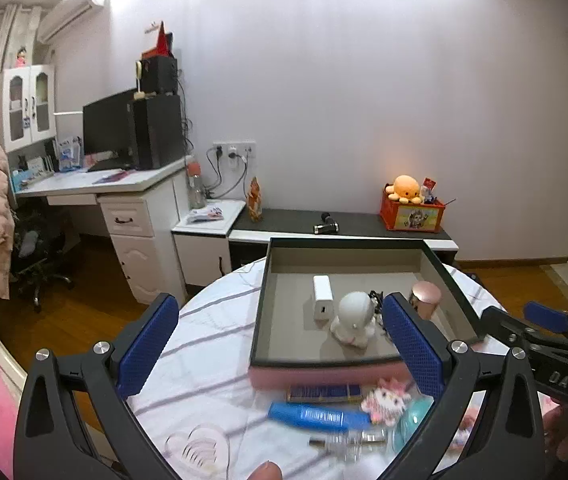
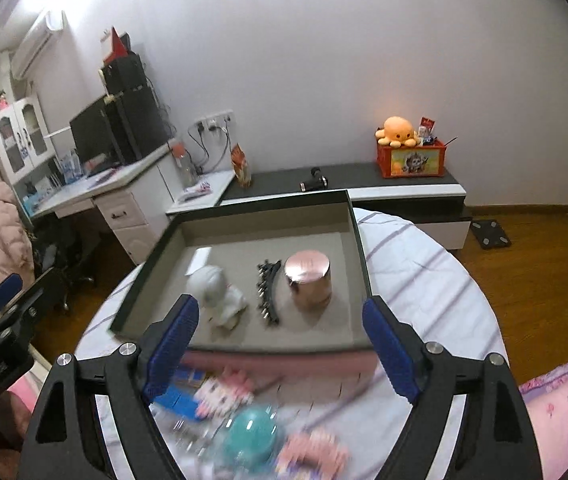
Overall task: Organize rigid objects
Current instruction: 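Lower the charger and pink tin into the box and open both tools, then withdraw both tools from the box and move toward the remaining items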
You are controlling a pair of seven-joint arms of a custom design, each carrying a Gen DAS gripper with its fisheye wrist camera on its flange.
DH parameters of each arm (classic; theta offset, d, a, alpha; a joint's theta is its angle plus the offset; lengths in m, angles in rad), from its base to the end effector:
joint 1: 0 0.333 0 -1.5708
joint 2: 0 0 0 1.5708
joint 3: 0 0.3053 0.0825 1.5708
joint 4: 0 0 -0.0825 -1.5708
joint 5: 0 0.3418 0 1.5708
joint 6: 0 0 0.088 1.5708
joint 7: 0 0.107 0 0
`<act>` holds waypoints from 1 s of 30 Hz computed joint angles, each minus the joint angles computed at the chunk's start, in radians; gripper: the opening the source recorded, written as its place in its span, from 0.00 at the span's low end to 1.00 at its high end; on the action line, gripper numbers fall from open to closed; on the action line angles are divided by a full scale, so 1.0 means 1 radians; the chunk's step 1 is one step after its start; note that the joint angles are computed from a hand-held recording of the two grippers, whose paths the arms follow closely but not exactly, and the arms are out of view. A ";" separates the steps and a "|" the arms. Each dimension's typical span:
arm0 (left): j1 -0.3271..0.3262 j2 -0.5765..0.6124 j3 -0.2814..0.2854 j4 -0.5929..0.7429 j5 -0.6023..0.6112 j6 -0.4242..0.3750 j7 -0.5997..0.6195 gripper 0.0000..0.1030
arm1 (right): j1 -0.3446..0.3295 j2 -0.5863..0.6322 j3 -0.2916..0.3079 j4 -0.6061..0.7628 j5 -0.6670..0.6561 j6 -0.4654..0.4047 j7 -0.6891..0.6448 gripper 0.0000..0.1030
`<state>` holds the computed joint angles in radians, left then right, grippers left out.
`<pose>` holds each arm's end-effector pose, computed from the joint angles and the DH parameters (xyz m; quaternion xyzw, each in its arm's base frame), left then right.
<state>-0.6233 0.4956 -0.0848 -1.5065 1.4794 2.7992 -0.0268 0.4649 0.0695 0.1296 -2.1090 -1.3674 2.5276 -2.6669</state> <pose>0.4960 -0.4711 0.4466 -0.4894 0.6908 -0.4344 0.3076 0.4471 0.3132 0.4276 -0.4894 0.7375 -0.3130 0.3443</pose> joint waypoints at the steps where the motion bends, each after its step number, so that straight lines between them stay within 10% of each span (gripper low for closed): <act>1: -0.010 -0.042 0.008 -0.053 0.035 -0.004 -0.045 1.00 | 0.012 -0.022 0.010 -0.019 -0.011 -0.021 0.023 0.83; 17: 0.089 -0.377 -0.182 -0.488 0.180 -0.121 -0.309 1.00 | 0.179 -0.228 0.224 -0.199 0.080 -0.426 0.123 0.83; 30: 0.130 -0.429 -0.232 -0.569 0.156 -0.113 -0.306 1.00 | 0.205 -0.226 0.217 -0.202 0.077 -0.412 0.124 0.83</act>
<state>-0.4936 0.0665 -0.3166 -2.0753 1.6355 2.6860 -0.3333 0.6700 -0.1563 0.3467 -2.3109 -1.2901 2.1160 -2.5434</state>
